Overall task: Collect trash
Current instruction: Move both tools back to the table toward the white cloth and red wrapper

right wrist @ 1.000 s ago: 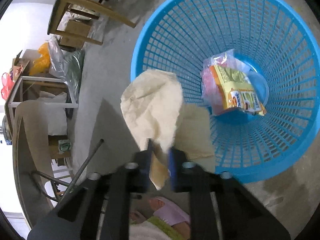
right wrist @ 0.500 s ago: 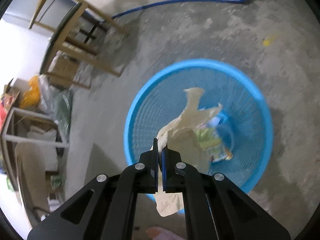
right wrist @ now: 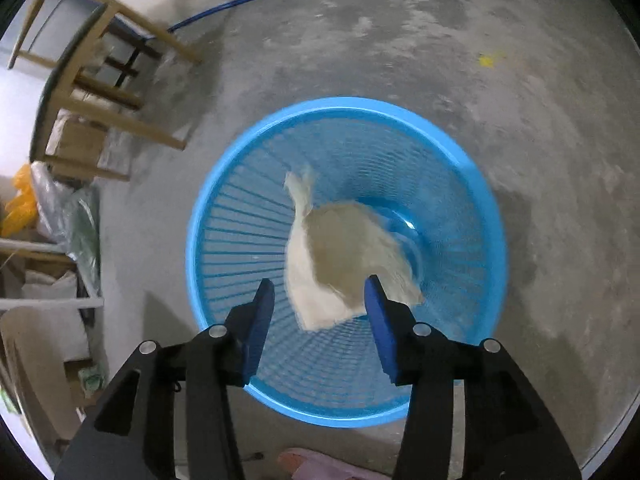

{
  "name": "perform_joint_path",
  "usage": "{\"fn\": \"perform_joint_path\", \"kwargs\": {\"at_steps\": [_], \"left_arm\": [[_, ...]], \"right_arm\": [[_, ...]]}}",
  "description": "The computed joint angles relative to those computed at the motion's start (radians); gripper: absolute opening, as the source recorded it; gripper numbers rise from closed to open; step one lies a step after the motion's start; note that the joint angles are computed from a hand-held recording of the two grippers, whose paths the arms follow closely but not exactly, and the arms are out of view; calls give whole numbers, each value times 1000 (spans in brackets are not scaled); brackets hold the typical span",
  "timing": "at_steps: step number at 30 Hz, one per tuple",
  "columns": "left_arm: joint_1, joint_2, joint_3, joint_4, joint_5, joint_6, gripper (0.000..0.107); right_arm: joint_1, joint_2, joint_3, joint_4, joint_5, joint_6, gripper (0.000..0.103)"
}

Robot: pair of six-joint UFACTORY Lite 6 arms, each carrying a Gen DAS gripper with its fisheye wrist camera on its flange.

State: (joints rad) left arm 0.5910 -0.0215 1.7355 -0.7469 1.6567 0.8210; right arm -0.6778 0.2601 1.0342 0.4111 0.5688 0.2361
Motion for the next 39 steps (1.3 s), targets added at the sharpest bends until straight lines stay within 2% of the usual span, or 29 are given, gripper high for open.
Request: {"fn": "perform_joint_path", "kwargs": {"at_steps": [6,9,12,13,15,18,23,26,29,32,39], "left_arm": [[80,-18,-25,-14,26,87,83],[120,-36,-43,-19,36,133,83],[175,-64,-71,-32,49,200,83],[192,-75,-84,-36,50,223,83],[230,-95,-114,-41,53,264,83],[271,-127,-172,-43,42,306,83],[291,-197,-263,-62,-48,365,83],[222,-275,-344,-41,-206,396,83],[128,-327,-404,4,-343,396,83],[47,-337,-423,48,-414,367,79],[-106,-341,-467,172,-547,246,67]], "right_arm": [[1,-188,-116,-95,58,67,47],[16,-339,-132,-75,133,37,47],[64,-505,-104,20,261,-8,47],[106,-561,-79,43,310,-3,48],[215,-632,-12,54,385,50,56],[516,-654,148,5,432,222,58],[994,-481,407,-171,376,480,58],[1148,-336,556,-191,311,537,58],[1209,-181,715,-192,309,534,58],[1231,-30,879,-149,304,484,58],[1212,464,1552,-68,505,441,58]]}}
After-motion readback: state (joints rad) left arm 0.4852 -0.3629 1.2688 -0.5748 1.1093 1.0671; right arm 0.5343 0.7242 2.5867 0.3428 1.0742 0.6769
